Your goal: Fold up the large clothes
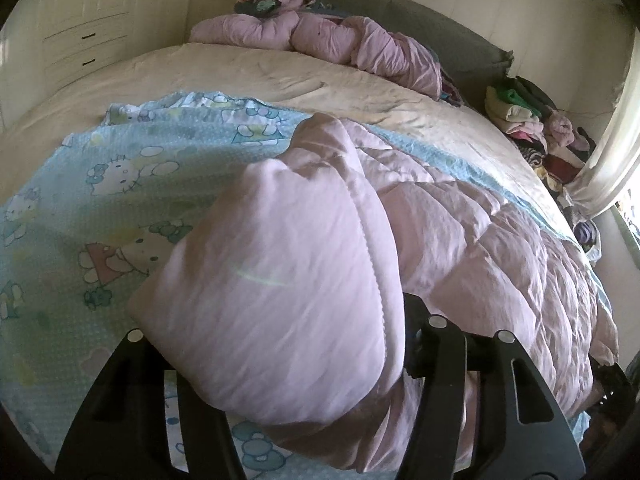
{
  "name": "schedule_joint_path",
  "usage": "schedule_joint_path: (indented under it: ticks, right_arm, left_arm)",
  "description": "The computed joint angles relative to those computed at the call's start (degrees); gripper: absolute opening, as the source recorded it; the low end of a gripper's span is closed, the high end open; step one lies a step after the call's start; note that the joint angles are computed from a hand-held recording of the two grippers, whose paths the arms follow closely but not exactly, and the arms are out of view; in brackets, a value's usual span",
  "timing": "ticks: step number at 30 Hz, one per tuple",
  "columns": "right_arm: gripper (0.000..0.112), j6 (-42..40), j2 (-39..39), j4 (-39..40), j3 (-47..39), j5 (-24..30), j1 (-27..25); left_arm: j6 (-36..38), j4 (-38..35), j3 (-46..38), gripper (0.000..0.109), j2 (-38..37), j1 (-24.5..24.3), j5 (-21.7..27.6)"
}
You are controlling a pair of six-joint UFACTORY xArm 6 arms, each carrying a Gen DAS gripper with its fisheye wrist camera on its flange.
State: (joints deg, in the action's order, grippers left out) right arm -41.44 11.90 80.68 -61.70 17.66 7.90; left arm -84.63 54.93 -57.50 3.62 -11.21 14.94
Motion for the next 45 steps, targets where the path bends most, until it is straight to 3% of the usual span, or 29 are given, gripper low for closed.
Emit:
schedule_joint_path:
  ticks: [9, 14, 17, 20, 29, 30, 31, 38, 41, 45]
  right_arm:
    - [0.094, 10.60, -7.17, -15.39, 7.80, -8.92, 1.70]
    - [0.098, 18.52, -11.98, -27.55, 13.38, -15.96, 2.37]
    - [0.099, 21.66, -14.12, -32.93, 15.06, -16.70, 2.03]
    - [0.099, 21.03, -15.82, -32.89, 15.84, -16.73, 2.24]
    - [0.099, 30.94, -23.14, -46.74, 20.65, -15.97, 3.35]
    - [0.099, 34.07, -24.15, -50.89, 21.40, -16.28, 3.28]
    - [0.099, 35.63, -25.02, -53.10, 21.99, -16.47, 3.41]
    - [0.099, 47.48, -31.18, -71.64, 25.42, -17.31, 3.90]
    - [0.099, 51.84, -33.44, -78.15, 26.65, -17.92, 4.39]
    - [0.099, 51.74, -36.40, -78.84, 28.26, -18.62, 5.92]
  left_arm:
    - [2.44, -3.36, 0.54, 0.057, -0.64, -0.35, 0.46]
    - [3.13, -4.34, 1.20, 0.068, -1.43, -0.62, 1.01]
    - [3.88, -5.00, 1.29, 0.080, -1.94, -1.14, 2.84]
    - [3.55, -4.50, 2.36, 0.086, -3.22, -1.43, 3.60]
    - [-1.66, 1.22, 6.56, 0.087, -9.83, -3.99, 9.75]
    - [-2.16, 1.74, 6.97, 0.087, -10.73, -4.40, 10.57]
    - [-2.58, 2.16, 7.70, 0.095, -12.20, -4.93, 11.41]
    - [-6.12, 7.33, 11.93, 0.094, -22.13, -8.99, 15.43]
    - [-7.31, 8.93, 13.09, 0.094, -26.01, -11.99, 19.43]
    - [-7.85, 9.52, 13.35, 0.094, -29.24, -15.56, 22.51]
